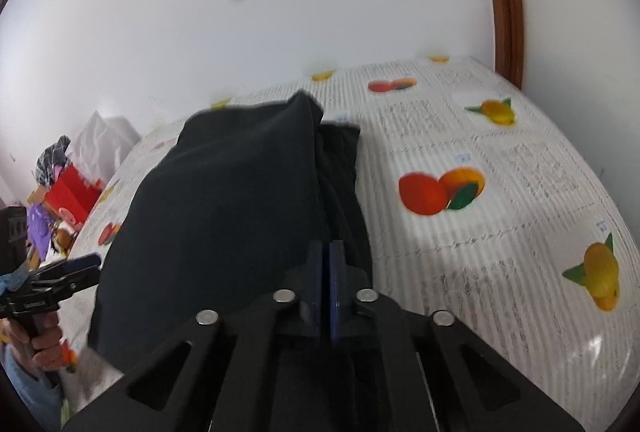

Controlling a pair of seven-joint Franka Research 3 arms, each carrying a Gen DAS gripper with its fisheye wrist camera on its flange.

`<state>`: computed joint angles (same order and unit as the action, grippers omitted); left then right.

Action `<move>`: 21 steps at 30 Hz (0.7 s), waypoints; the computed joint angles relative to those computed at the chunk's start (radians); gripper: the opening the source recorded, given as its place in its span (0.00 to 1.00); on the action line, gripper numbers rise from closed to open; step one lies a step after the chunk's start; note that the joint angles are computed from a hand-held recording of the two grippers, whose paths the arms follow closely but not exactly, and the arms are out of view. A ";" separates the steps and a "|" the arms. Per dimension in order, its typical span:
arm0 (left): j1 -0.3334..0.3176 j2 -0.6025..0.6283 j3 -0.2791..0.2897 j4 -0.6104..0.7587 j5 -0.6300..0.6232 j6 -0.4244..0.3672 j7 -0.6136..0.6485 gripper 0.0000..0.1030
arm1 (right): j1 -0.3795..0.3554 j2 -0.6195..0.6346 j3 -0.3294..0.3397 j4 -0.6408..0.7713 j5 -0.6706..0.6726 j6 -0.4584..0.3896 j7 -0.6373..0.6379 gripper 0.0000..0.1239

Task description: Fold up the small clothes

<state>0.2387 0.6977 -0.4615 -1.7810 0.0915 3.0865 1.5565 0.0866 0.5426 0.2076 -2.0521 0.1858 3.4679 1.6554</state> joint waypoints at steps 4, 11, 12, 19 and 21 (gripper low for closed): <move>-0.040 -0.029 0.050 -0.021 0.010 -0.004 -0.022 0.72 | -0.084 0.035 0.068 -0.025 -0.047 0.103 0.127 0.02; -0.018 -0.072 0.034 -0.098 0.021 0.035 -0.032 0.72 | 0.170 -0.049 -0.163 -0.072 0.171 0.043 0.044 0.03; -0.016 -0.080 0.031 -0.111 0.024 0.043 -0.036 0.72 | 0.168 -0.065 -0.163 -0.092 0.176 0.035 0.040 0.03; -0.053 -0.147 0.067 -0.200 0.073 0.115 -0.099 0.72 | 0.393 -0.174 -0.348 -0.244 0.411 0.006 -0.187 0.10; -0.071 -0.169 0.087 -0.229 0.093 0.134 -0.125 0.72 | 0.407 -0.193 -0.348 -0.276 0.442 0.011 -0.242 0.19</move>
